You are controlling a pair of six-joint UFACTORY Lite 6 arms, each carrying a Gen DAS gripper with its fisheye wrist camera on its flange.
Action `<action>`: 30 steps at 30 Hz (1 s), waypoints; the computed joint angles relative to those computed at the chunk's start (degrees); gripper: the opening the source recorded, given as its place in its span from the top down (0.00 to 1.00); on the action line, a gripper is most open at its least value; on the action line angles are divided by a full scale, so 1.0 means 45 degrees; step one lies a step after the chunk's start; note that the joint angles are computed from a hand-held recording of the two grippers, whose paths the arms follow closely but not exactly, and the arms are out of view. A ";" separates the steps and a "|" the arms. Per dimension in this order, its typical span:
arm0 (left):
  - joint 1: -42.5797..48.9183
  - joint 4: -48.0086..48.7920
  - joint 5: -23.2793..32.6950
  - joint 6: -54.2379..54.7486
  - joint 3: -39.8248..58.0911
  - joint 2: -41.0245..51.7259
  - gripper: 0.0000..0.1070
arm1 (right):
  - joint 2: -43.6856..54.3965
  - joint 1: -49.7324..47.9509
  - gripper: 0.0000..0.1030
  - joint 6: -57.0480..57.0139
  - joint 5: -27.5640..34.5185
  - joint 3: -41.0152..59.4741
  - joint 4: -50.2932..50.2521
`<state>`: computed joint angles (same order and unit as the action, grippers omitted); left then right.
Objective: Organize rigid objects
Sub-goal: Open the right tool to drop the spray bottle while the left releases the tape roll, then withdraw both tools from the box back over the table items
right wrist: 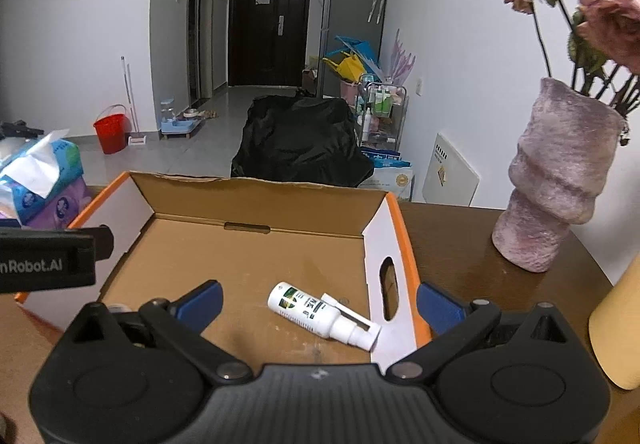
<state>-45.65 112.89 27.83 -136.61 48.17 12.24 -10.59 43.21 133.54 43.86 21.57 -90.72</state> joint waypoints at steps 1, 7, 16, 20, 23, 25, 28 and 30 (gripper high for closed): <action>-0.0121 -0.0211 0.0059 0.0120 -0.0287 -0.0357 0.04 | -0.0272 0.0324 0.00 -0.0206 0.0204 -0.0094 0.0410; -0.0920 -0.1529 0.0381 0.0925 -0.1664 -0.2172 0.04 | -0.2011 0.2697 0.00 -0.1354 0.1868 -0.0619 0.2966; -0.2827 -0.4030 0.1446 0.2458 -0.3768 -0.5137 0.04 | -0.3774 0.6956 0.00 -0.1346 0.5107 -0.1085 0.5990; -0.4060 -0.5260 0.2299 0.3152 -0.4783 -0.6746 0.04 | -0.3993 0.9420 0.00 -0.0569 0.6808 -0.1062 0.7323; -0.5298 -0.6418 0.3328 0.3799 -0.5247 -0.7766 0.04 | -0.3778 1.1125 0.00 0.0172 0.7880 -0.0860 0.8232; -0.6164 -0.7104 0.4005 0.4097 -0.5535 -0.8443 0.04 | -0.3640 1.2141 0.00 0.0650 0.8481 -0.0729 0.8746; -0.7457 -0.7979 0.5084 0.4320 -0.5892 -0.9257 0.04 | -0.3126 1.3724 0.00 0.1479 0.9308 -0.0348 0.9633; -0.8556 -0.8562 0.5948 0.4332 -0.6132 -0.9746 0.04 | -0.2701 1.4665 0.00 0.2008 0.9706 -0.0084 1.0179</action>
<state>-84.15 74.36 54.59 -117.12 20.58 -31.62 -22.74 109.20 142.58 87.54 21.19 -44.92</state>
